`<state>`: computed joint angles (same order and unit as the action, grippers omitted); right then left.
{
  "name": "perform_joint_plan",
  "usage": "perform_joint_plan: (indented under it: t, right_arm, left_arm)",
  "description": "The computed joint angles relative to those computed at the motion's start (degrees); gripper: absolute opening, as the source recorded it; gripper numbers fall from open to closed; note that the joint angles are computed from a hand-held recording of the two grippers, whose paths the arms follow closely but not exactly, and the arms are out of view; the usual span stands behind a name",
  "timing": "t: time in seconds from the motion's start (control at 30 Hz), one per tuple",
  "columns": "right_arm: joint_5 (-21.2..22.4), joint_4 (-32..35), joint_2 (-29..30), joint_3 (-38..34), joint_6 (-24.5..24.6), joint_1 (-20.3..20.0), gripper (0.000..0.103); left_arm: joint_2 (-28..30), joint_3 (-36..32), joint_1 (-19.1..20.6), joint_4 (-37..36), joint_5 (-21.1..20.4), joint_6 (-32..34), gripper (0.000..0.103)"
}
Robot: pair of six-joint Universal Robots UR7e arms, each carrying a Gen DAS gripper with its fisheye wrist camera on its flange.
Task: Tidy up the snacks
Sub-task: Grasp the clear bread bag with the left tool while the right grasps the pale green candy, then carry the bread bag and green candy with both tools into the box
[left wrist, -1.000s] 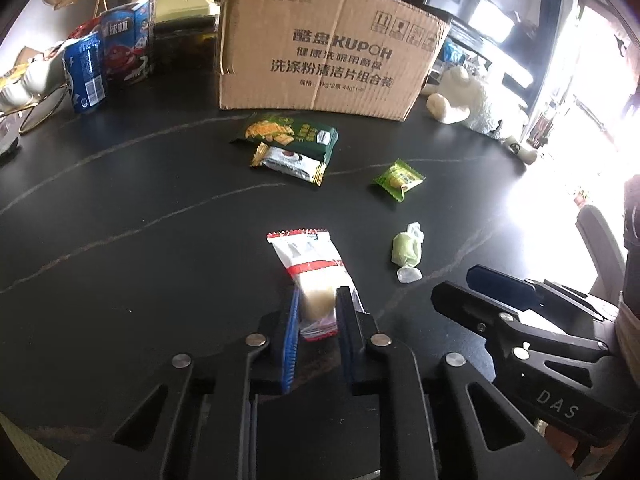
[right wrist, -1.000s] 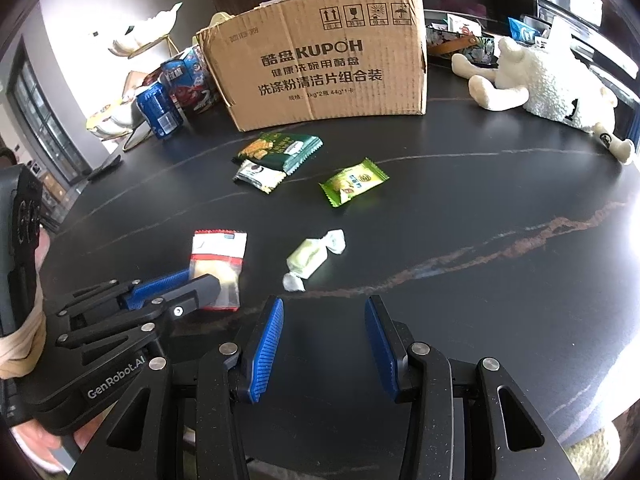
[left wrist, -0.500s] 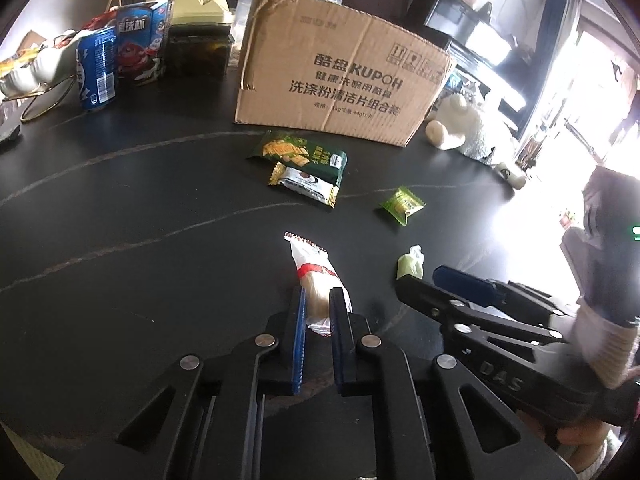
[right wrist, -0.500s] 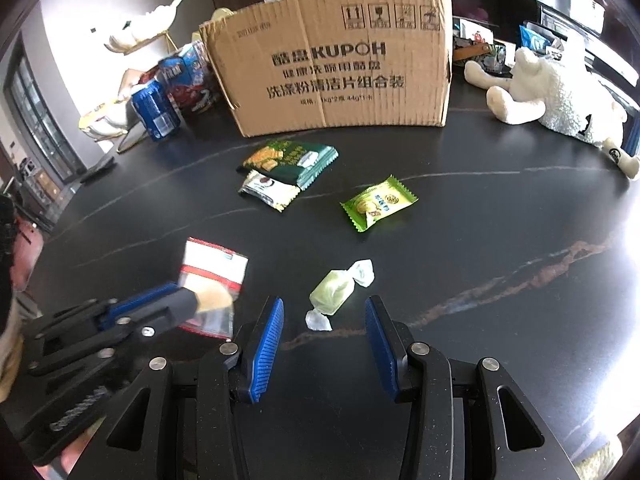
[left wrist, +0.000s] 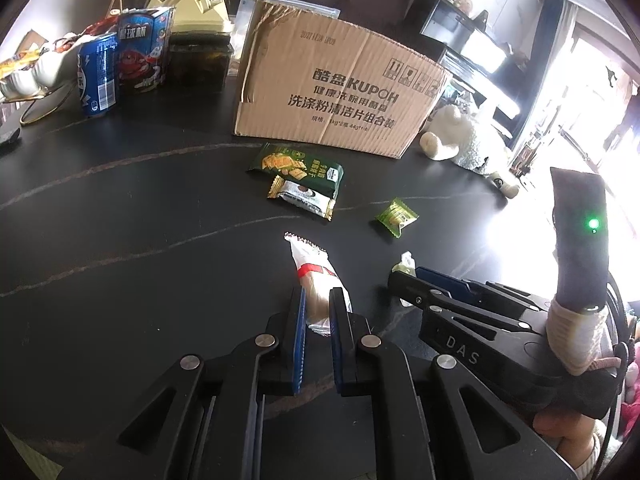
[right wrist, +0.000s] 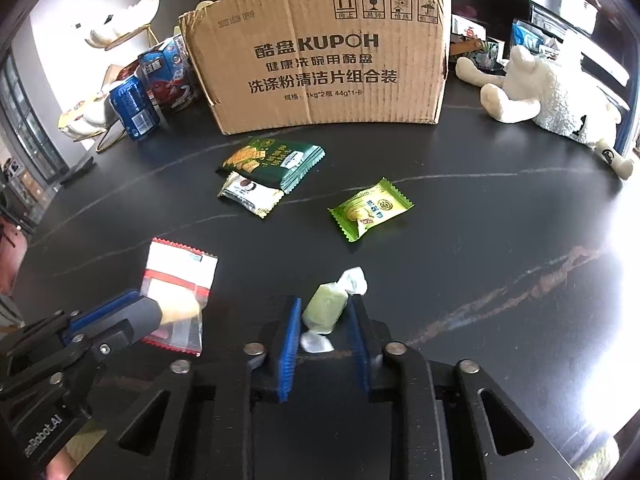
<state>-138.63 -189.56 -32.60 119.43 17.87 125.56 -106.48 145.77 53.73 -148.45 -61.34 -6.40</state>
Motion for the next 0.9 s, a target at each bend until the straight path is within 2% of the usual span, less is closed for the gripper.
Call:
perform_joint_plan:
  t: [0.03, 0.43, 0.9]
  right_arm:
    - [-0.2, 0.2, 0.0, 0.0, 0.2, 0.0, 0.021]
    - [0.2, -3.4, -1.2, -0.1, -1.9, 2.2, 0.021]
    - [-0.3, -7.9, -3.2, -4.3, -9.2, 4.8, 0.021]
  left_arm:
    - [-0.1, 0.1, -0.3, 0.0, 0.3, 0.0, 0.013]
    - [-0.8, -1.6, -1.8, 0.9, 0.8, -0.1, 0.013]
    - [1.4, -6.2, -5.1, -3.2, 3.9, 4.4, 0.013]
